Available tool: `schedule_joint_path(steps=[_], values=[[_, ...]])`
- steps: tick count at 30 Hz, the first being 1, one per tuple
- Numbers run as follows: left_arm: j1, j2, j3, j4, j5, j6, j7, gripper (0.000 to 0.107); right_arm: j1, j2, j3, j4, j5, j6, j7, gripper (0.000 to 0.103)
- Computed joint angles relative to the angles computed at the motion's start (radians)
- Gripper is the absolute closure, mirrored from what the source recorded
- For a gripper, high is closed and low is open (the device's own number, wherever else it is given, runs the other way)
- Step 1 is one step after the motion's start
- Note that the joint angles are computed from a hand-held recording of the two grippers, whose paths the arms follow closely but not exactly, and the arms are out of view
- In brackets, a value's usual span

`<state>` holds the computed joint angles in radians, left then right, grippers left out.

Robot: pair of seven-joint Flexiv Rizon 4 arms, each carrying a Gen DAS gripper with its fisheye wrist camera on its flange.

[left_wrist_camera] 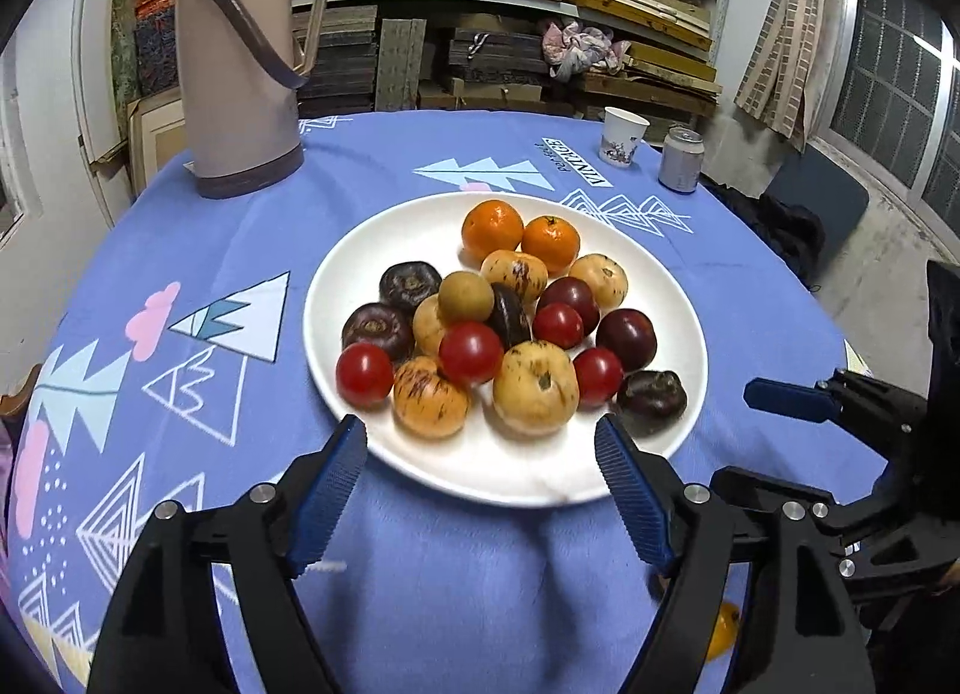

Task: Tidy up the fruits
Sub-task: 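Withdraw both open tools toward the last two oranges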

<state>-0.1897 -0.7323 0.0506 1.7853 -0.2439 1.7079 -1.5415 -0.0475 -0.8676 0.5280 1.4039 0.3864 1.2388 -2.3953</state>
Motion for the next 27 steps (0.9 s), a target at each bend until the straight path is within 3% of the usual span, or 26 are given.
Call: schedule_joint_path(steps=[20, 27], values=[[-0.043, 0.05, 0.044, 0.144, -0.022, 0.029, -0.059, 0.02, -0.007, 0.052, 0.01, 0.127, -0.021, 0.038, 0.006, 0.031], [-0.096, 0.049, 0.099, 0.167, -0.014, 0.006, -0.069, 0.02, 0.047, 0.05, -0.033, 0.147, -0.058, 0.035, 0.079, 0.031]])
